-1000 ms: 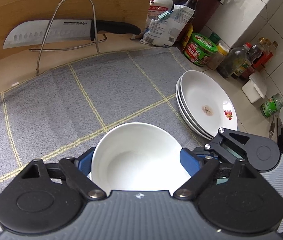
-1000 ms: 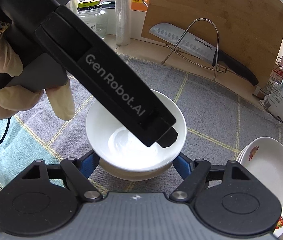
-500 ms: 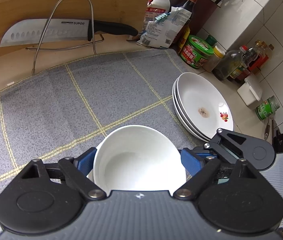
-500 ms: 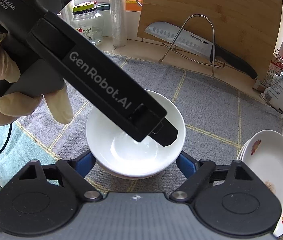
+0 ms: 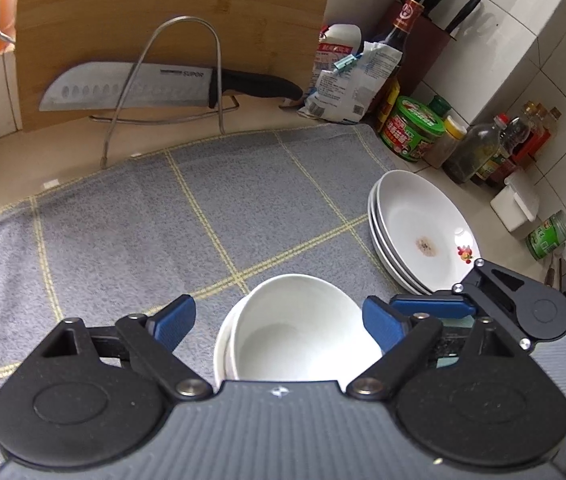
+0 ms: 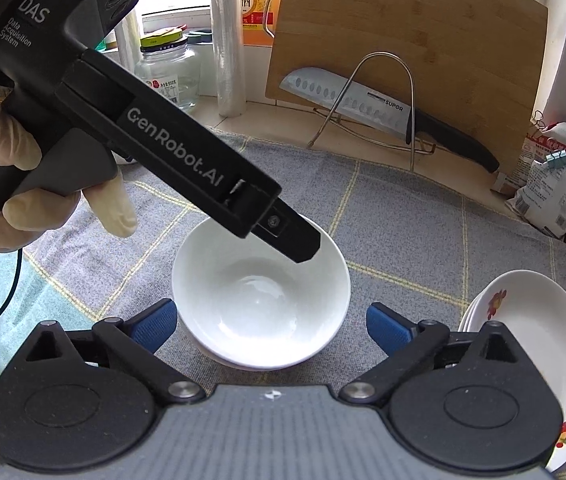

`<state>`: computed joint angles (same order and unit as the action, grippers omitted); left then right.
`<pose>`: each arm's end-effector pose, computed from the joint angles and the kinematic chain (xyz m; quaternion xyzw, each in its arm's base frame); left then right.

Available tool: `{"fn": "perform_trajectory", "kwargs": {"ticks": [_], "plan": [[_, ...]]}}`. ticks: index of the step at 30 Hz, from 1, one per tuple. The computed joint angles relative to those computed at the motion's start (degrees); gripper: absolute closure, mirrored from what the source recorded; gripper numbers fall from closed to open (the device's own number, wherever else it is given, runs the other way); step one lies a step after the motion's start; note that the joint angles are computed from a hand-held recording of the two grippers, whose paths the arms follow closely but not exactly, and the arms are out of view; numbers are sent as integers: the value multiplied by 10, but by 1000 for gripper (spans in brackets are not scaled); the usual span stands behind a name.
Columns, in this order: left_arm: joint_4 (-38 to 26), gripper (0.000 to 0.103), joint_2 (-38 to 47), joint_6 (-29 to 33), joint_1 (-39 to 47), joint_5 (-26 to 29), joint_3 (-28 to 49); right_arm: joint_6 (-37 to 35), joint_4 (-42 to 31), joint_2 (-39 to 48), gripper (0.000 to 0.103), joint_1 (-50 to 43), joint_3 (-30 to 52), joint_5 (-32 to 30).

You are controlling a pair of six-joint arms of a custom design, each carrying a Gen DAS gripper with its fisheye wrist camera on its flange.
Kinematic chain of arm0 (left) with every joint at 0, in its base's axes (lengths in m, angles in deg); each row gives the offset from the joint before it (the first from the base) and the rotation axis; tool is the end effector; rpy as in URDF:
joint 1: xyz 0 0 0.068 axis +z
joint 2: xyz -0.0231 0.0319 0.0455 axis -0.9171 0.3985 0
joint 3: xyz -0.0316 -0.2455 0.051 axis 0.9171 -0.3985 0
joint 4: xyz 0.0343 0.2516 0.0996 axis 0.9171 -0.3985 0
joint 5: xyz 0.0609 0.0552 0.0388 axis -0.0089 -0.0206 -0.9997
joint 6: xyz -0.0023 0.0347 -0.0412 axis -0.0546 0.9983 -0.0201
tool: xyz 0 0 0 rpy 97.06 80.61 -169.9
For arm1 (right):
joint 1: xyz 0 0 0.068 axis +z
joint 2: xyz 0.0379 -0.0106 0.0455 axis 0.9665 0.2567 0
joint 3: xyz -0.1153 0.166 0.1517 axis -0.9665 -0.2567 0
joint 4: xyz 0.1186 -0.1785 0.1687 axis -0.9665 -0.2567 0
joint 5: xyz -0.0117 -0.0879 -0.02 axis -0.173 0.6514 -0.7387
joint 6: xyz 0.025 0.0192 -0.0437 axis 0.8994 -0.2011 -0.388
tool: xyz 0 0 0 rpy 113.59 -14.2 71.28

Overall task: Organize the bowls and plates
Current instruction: 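Lower the white bowl into the floral bowl and open both tools, then pull both tools back and move them to the floral bowl by the jar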

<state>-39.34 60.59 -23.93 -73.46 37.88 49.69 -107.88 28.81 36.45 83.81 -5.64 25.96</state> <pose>0.2715 -0.0401 0.3120 -0.0353 0.9395 -0.1539 0.3040 0.2745 0.0593 0.2507 -0.4426 0.8158 0.1548 0.3385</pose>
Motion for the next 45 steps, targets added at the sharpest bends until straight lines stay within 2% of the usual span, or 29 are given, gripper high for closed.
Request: {"fn": "perform_trajectory", "kwargs": {"ticks": [2, 4, 6, 10, 17, 23, 37, 45], "plan": [[2, 12, -16, 6, -4, -38, -8, 1, 2, -6, 0, 1, -3, -2], [9, 6, -30, 14, -12, -91, -22, 1, 4, -8, 0, 7, -4, 2], [8, 6, -33, 20, -12, -124, -30, 1, 6, -9, 0, 12, -5, 4], [9, 7, -37, 22, 15, -96, -50, 1, 6, -16, 0, 22, -10, 12], [24, 6, -76, 31, 41, -81, -95, 4, 4, -26, 0, 25, -13, 15], [51, 6, -103, 36, 77, -21, -138, 10, 4, -20, 0, 28, -9, 24], [45, 6, -127, 44, 101, 5, -132, 38, 27, -40, 0, 61, -22, 62], [9, 6, -208, 90, 130, -66, -140, 71, 53, -43, 0, 114, -26, 93]]}}
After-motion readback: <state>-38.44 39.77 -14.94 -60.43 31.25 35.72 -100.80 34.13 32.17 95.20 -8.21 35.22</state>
